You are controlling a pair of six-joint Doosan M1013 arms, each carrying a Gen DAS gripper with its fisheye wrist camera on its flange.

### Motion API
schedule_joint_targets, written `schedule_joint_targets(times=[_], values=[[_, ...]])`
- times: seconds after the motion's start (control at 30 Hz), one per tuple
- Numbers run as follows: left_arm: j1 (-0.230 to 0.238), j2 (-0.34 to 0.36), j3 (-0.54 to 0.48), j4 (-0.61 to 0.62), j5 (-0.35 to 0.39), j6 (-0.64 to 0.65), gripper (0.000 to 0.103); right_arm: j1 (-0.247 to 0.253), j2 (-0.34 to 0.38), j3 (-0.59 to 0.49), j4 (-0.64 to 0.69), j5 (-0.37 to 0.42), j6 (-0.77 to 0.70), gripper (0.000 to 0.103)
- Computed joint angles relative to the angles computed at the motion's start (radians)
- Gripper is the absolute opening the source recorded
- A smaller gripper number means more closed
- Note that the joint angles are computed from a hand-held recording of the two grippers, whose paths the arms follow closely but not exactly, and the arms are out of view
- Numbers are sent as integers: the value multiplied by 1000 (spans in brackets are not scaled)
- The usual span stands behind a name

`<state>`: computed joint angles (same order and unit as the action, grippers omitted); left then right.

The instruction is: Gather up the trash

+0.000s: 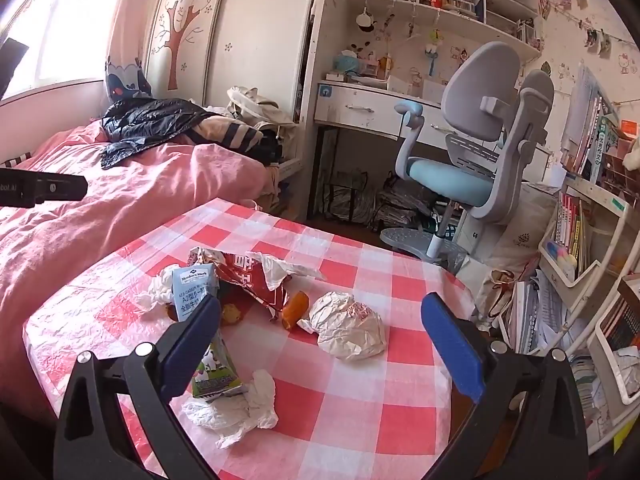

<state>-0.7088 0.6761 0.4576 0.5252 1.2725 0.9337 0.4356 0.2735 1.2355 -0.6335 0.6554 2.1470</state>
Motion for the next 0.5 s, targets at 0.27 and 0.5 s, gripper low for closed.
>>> schedule_joint_targets(times=[0.27, 0.5], values=[[6, 3, -3, -5, 8, 4, 96, 4, 10, -13, 14, 11, -24, 96], [8, -3, 15, -1, 3, 1, 96, 5, 27, -44, 26, 62, -19, 96]])
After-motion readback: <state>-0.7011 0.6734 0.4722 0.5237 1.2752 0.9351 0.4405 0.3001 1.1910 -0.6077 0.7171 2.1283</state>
